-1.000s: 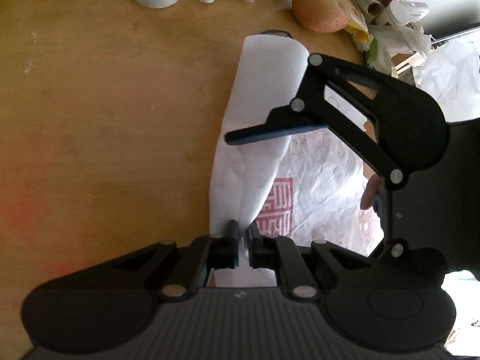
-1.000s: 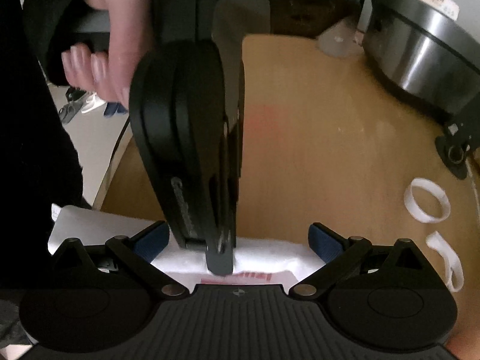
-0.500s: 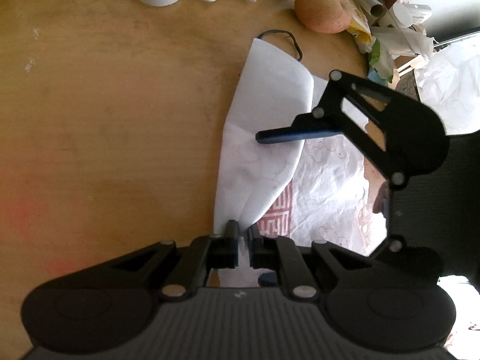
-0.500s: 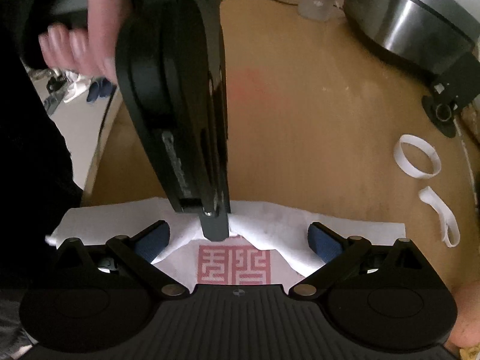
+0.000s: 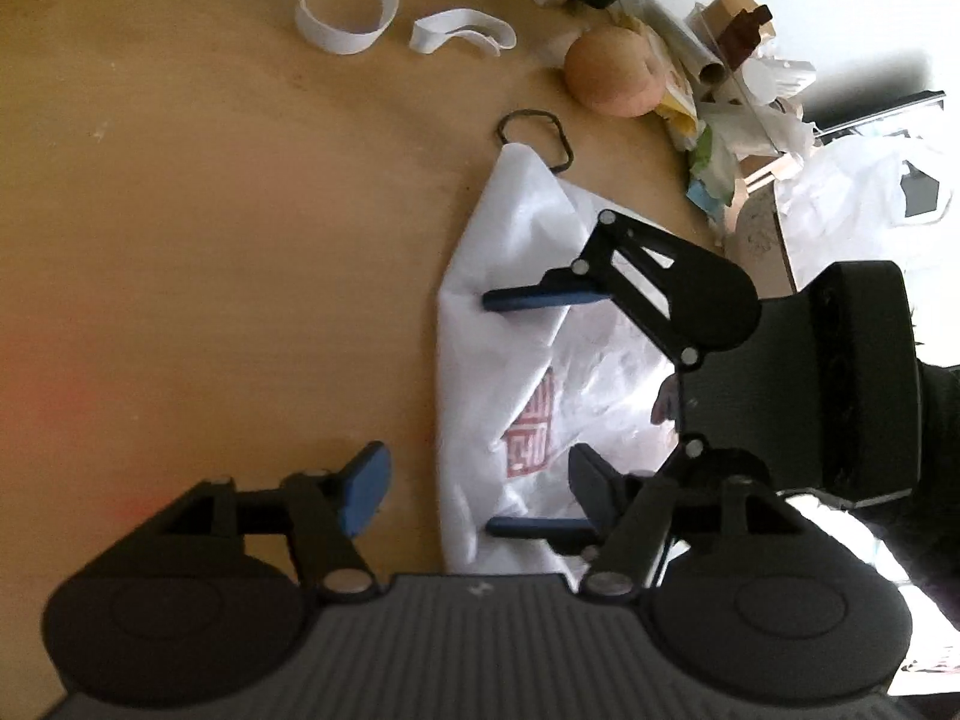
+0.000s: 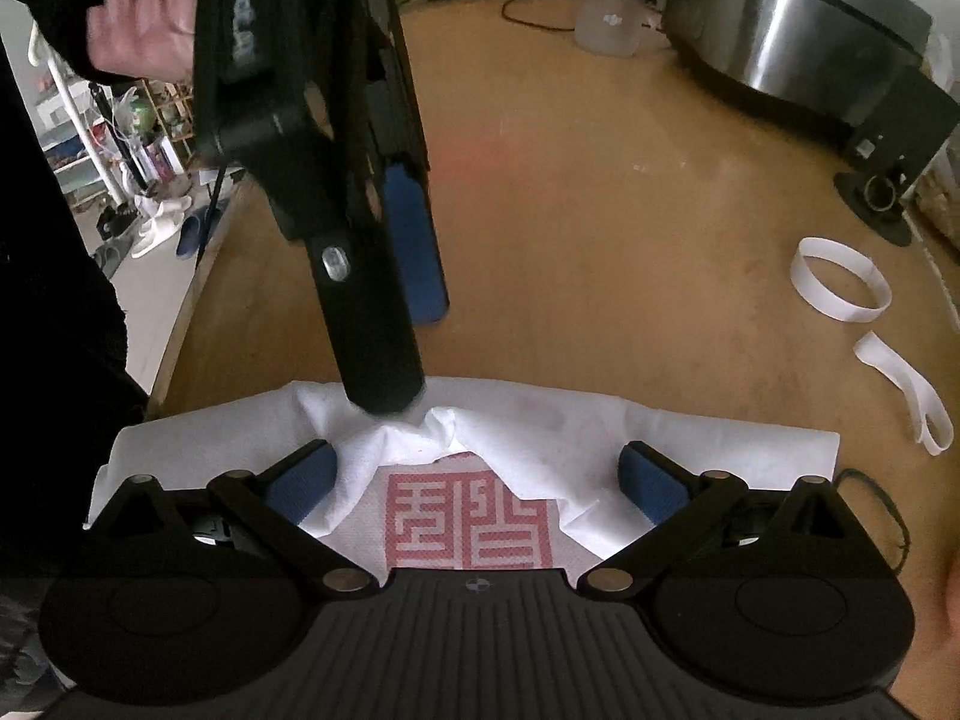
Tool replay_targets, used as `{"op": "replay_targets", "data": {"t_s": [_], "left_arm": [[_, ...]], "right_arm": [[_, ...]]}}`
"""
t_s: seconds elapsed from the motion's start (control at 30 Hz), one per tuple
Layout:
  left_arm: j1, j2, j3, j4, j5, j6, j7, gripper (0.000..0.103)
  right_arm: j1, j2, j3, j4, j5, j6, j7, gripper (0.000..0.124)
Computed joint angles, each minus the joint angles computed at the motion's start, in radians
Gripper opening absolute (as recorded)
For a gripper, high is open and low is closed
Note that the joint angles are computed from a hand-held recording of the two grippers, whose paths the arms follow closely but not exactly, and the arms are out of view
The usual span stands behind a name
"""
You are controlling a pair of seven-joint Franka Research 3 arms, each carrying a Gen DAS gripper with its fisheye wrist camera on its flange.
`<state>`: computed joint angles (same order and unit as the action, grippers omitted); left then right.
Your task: Fold shopping bag
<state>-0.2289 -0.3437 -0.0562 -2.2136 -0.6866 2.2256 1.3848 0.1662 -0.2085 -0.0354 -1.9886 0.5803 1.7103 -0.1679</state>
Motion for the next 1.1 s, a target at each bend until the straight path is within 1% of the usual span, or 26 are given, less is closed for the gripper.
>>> {"op": "replay_targets", "data": {"t_s": [0.07,0.13,0.2,0.33,0.47,0.53,0.57,0.63,0.7,0.77,0.83,0.93,1.03,1.1], "left_arm": [[-0.005,0.0,0.016,-0.021,-0.059,0.005,0.019,0.075],[-0.011,-0.001,0.027,-0.044,-0.13,0.035,0.046,0.077],[-0.009,0.002,0.031,-0.047,-0.164,0.04,0.066,0.078],[-0.002,0.02,0.045,-0.04,-0.248,0.016,0.12,0.084],[0.008,0.052,0.034,-0.023,-0.312,0.008,0.17,0.084],[0.007,0.079,0.024,-0.011,-0.372,0.023,0.206,0.086],[0.008,0.087,0.018,-0.01,-0.404,0.034,0.224,0.092],[0.012,0.089,0.007,-0.016,-0.449,0.052,0.242,0.096],[0.015,0.079,-0.002,-0.032,-0.48,0.068,0.255,0.096],[0.018,0.072,-0.001,-0.043,-0.5,0.061,0.268,0.095],[0.021,0.075,0.016,-0.052,-0.548,0.006,0.28,0.095],[0.036,0.083,0.012,-0.045,-0.559,-0.024,0.293,0.095],[0.05,0.106,0.003,-0.022,-0.557,-0.038,0.265,0.095],[0.058,0.113,-0.004,-0.016,-0.554,-0.035,0.259,0.09]], "right_arm": [[-0.002,0.001,-0.005,-0.003,0.013,-0.001,-0.012,0.103],[-0.005,0.002,-0.01,-0.006,0.027,-0.004,-0.022,0.103],[-0.006,0.005,-0.01,-0.007,0.039,-0.005,-0.028,0.103],[-0.013,0.013,-0.019,-0.01,0.072,-0.013,-0.053,0.103],[-0.021,0.021,-0.024,-0.016,0.11,-0.015,-0.071,0.103],[-0.022,0.028,-0.02,-0.014,0.122,-0.011,-0.071,0.103],[-0.022,0.029,-0.02,-0.015,0.127,-0.011,-0.072,0.103],[-0.024,0.03,-0.018,-0.016,0.131,-0.008,-0.072,0.103],[-0.025,0.03,-0.018,-0.018,0.136,-0.009,-0.073,0.103],[-0.026,0.03,-0.018,-0.019,0.142,-0.01,-0.075,0.103],[-0.028,0.029,-0.02,-0.022,0.146,-0.012,-0.079,0.103],[-0.03,0.027,-0.022,-0.026,0.153,-0.014,-0.083,0.103],[-0.035,0.02,-0.027,-0.034,0.158,-0.02,-0.088,0.103],[-0.038,0.015,-0.03,-0.038,0.16,-0.025,-0.091,0.103]]}}
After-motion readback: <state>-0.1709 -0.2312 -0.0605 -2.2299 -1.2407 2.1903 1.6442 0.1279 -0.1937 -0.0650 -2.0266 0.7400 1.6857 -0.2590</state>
